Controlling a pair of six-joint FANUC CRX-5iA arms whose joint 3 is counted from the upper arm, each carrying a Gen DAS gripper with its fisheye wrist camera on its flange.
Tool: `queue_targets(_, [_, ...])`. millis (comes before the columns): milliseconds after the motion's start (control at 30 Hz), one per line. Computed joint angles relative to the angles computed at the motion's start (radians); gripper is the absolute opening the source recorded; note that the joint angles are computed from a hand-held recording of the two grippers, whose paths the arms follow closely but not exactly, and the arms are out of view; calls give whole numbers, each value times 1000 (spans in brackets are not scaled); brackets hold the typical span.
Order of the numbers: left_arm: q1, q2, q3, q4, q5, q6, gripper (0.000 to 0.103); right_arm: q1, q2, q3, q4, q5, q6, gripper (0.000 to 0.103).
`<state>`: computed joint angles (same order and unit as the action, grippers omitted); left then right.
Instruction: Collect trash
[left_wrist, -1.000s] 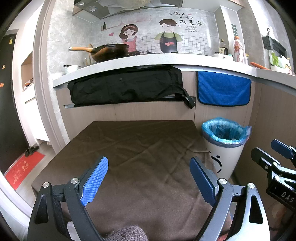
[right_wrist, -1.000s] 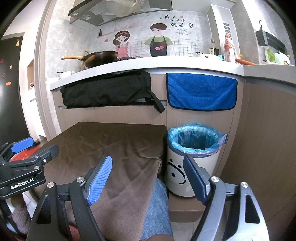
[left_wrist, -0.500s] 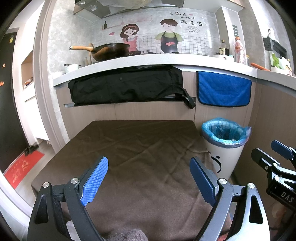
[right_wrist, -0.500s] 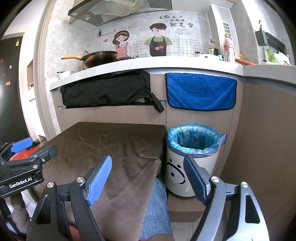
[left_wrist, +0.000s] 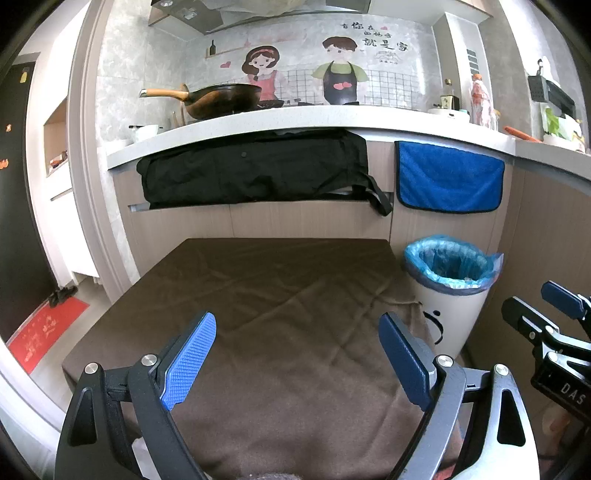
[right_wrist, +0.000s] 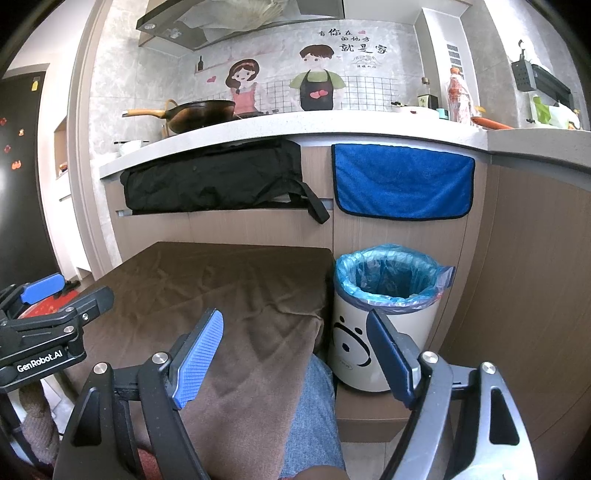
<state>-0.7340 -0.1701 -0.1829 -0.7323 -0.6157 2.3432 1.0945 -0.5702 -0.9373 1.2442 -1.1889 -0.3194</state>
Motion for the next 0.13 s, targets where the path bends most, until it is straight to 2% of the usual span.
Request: queue_targets(133, [-10, 3, 4, -12, -9, 17, 90, 1, 5, 2, -5, 4, 0, 78])
